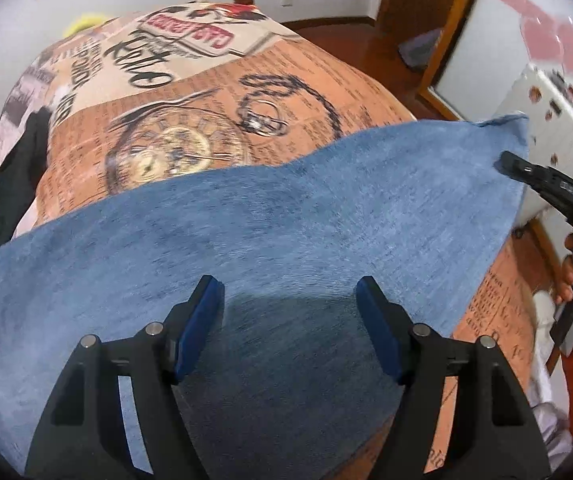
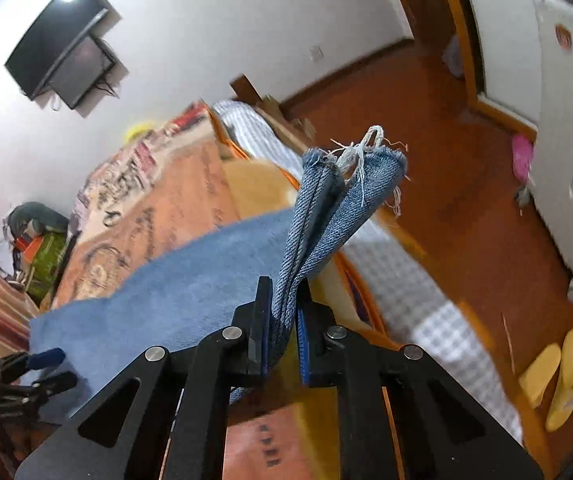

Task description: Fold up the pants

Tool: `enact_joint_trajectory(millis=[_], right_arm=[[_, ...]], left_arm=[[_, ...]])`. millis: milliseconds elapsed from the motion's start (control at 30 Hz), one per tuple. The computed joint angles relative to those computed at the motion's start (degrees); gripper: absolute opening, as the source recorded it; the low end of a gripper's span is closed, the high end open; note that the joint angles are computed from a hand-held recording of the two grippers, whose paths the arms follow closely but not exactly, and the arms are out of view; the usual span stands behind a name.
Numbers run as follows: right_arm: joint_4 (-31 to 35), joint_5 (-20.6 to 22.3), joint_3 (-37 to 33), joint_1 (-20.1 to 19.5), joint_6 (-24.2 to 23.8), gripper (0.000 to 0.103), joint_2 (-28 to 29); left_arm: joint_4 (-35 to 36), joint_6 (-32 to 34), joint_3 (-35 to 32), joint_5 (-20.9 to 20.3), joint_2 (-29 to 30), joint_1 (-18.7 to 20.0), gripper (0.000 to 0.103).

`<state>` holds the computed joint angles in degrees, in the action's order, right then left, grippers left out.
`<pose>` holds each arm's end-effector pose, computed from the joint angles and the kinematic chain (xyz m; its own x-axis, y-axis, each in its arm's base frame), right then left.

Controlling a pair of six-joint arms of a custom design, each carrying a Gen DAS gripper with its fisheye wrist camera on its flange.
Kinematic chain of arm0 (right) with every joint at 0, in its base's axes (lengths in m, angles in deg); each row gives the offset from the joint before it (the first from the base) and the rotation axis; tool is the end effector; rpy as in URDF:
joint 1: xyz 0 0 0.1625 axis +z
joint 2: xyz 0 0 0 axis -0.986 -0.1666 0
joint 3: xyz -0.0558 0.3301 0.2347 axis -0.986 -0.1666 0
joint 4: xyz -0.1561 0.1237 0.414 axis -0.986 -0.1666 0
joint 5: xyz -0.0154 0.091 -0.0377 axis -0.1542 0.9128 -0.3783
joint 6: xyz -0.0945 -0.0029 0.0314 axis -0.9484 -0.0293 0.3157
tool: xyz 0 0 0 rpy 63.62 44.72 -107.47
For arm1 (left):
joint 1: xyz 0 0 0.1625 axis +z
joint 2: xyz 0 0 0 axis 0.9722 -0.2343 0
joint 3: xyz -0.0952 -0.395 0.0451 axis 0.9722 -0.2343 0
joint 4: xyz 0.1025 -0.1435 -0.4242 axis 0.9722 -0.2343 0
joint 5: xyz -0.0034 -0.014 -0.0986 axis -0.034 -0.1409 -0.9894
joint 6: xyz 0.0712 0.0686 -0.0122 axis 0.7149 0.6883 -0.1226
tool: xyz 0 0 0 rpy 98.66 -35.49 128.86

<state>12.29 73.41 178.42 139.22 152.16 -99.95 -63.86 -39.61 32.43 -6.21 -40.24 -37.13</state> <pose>0.0062 -0.2362 0.2588 -0.8478 0.5023 0.1698 0.0675 0.4199 -0.9051 -0.3023 -0.4763 -0.0507 -0.5015 0.7505 -0.4305 0.7677 0.6154 0.1786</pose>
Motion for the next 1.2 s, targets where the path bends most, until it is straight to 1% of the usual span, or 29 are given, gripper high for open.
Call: enact_joint_trajectory(millis=[33,133,267,300,333,467,567,633,733,933,1033,1133,1200], right_arm=[[-0.08,2.06,-0.47,2.82,0.09,0.01,-0.18],[-2.32,10.49,-2.04,13.53,-0.25,0.01,1.58],[-5.32,18.0,-4.47,24.78,0.09,0.009,5.7],[-5.9,18.73,-4.81,26.24,0.05,0.009,6.41],[-6.71,20.54,-5.6,29.3,0.15,0.009,7.91],[-9.79,24.8,-7.75,36.98,-0.11,0.009,13.36],[-11.99,26.76,-9.47,41.28,-0.5,0.009,18.07],[-13.05,26.79,-10.44,42.98,-0.34,0.009,20.83],[-14.67,28.31,-12.32,45.59,-1.36,0.009,25.83],[-15.22,29.77,-15.79,48.3,-3.18,0.009,34.36],[-14.21,28.46,-17.35,48.65,-3.52,0.009,38.21],[-12.42,27.34,-19.56,49.09,-4.86,0.009,43.05],[-10.96,25.68,-20.94,48.87,-5.33,0.009,46.02]], left_arm=[[-0.29,-0.26,0.24,0.12,-0.45,0.07,0.071],[-2.04,-0.45,1.8,1.02,-2.82,0.3,0.071],[-4.11,0.69,4.42,2.77,-7.1,0.37,0.071],[-4.38,0.82,4.64,2.81,-7.73,0.5,0.071],[-4.97,1.01,5.32,2.74,-9.17,0.68,0.071],[-6.46,1.52,6.98,2.61,-13.19,1.27,0.071],[-7.57,2.28,8.03,2.84,-15.77,1.74,0.071],[-8.3,3.06,8.68,2.77,-17.4,2.23,0.071],[-9.2,4.04,9.66,2.69,-19.5,2.91,0.071],[-10.03,4.88,11.52,1.63,-23.95,5.12,0.071],[-10.71,5.03,12.57,2.72,-26.07,6.09,0.071],[-10.69,4.33,13.15,3.12,-27.82,6.98,0.071],[-10.62,3.63,13.28,3.39,-28.73,7.84,0.071]])
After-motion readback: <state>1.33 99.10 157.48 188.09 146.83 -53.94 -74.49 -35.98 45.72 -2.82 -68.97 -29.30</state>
